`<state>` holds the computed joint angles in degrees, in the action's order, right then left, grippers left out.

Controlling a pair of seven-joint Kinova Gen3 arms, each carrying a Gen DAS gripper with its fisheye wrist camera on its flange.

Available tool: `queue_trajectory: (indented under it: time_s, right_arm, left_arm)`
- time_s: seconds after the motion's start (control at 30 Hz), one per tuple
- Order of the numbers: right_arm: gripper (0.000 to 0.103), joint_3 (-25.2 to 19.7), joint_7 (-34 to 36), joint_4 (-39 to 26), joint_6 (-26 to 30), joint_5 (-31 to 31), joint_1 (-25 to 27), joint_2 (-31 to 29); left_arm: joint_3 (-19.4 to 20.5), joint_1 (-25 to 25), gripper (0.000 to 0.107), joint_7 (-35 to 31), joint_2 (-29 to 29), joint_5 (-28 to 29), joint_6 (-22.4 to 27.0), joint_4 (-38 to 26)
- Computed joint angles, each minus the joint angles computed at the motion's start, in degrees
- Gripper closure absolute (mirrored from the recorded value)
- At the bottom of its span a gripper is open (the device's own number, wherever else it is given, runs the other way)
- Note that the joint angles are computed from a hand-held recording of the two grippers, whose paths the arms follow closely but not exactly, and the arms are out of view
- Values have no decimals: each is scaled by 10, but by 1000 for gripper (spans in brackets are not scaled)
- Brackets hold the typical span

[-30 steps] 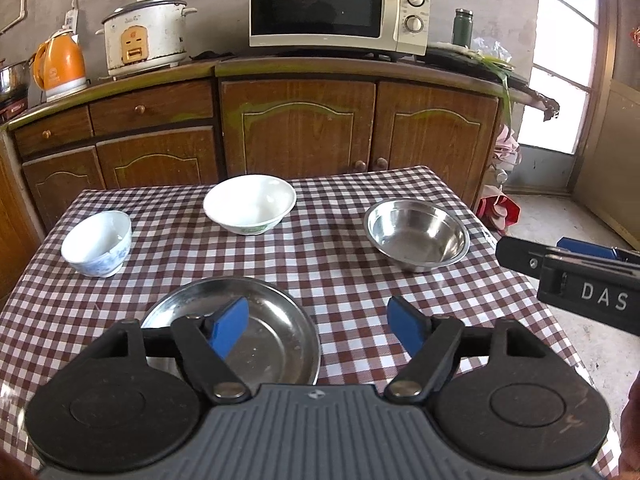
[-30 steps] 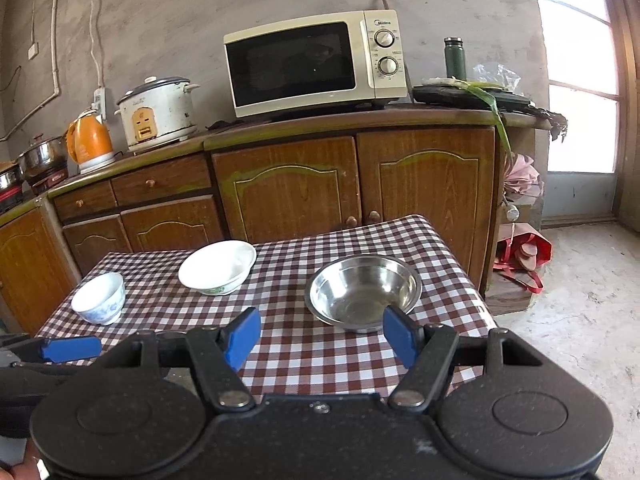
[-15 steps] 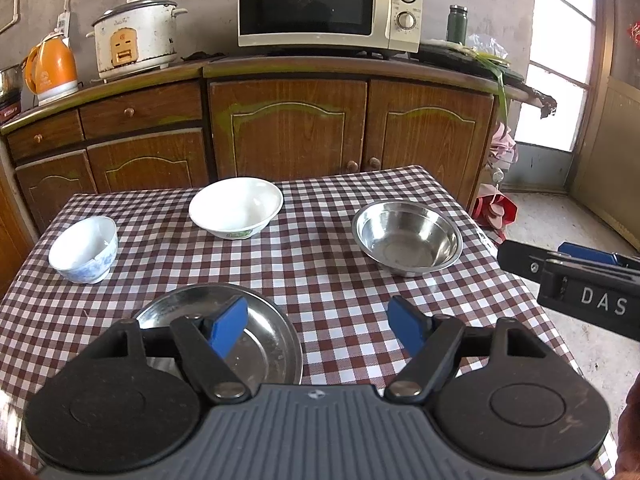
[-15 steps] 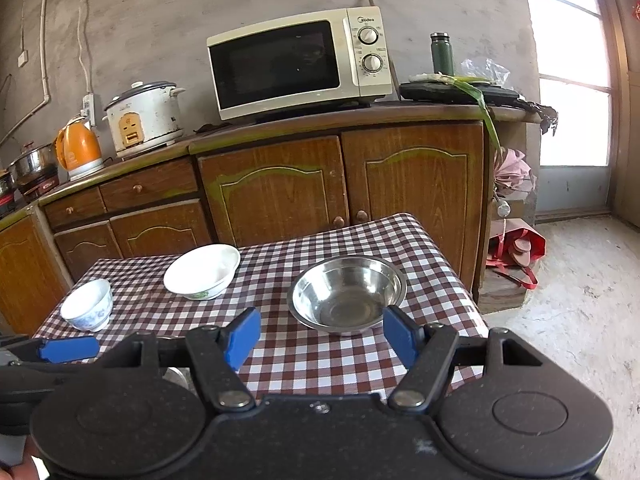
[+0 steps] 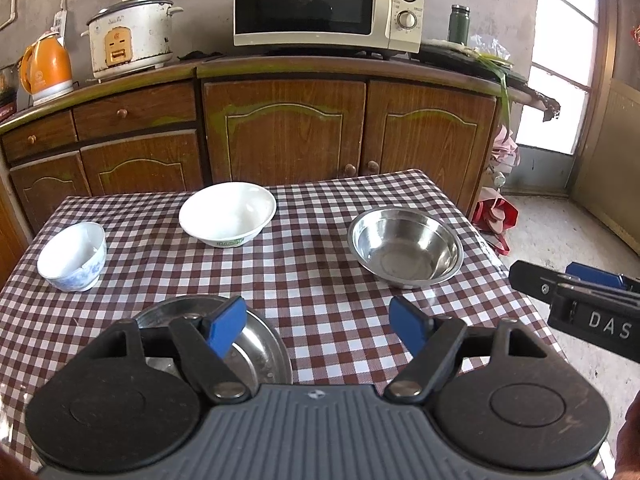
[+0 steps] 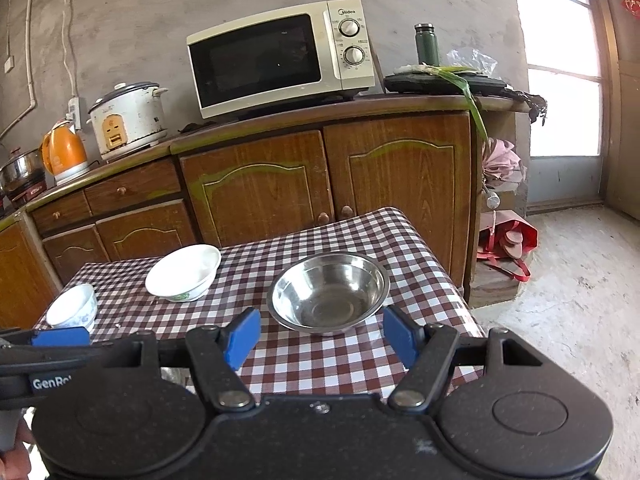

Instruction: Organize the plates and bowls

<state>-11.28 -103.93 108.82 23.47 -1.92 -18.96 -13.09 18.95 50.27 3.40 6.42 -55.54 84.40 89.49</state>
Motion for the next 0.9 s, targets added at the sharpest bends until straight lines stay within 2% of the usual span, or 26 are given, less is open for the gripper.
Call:
queue_trajectory:
  time_s: [0.53, 0.9]
  right_arm:
    - [22, 14, 10, -8, -14, -1, 5, 26]
    - [22, 23, 11, -22, -30, 5, 14, 67]
  left_arm:
    - [-18, -11, 26, -15, 15, -4, -21, -2]
    - [-38, -23, 25, -32, 33, -11, -42, -9]
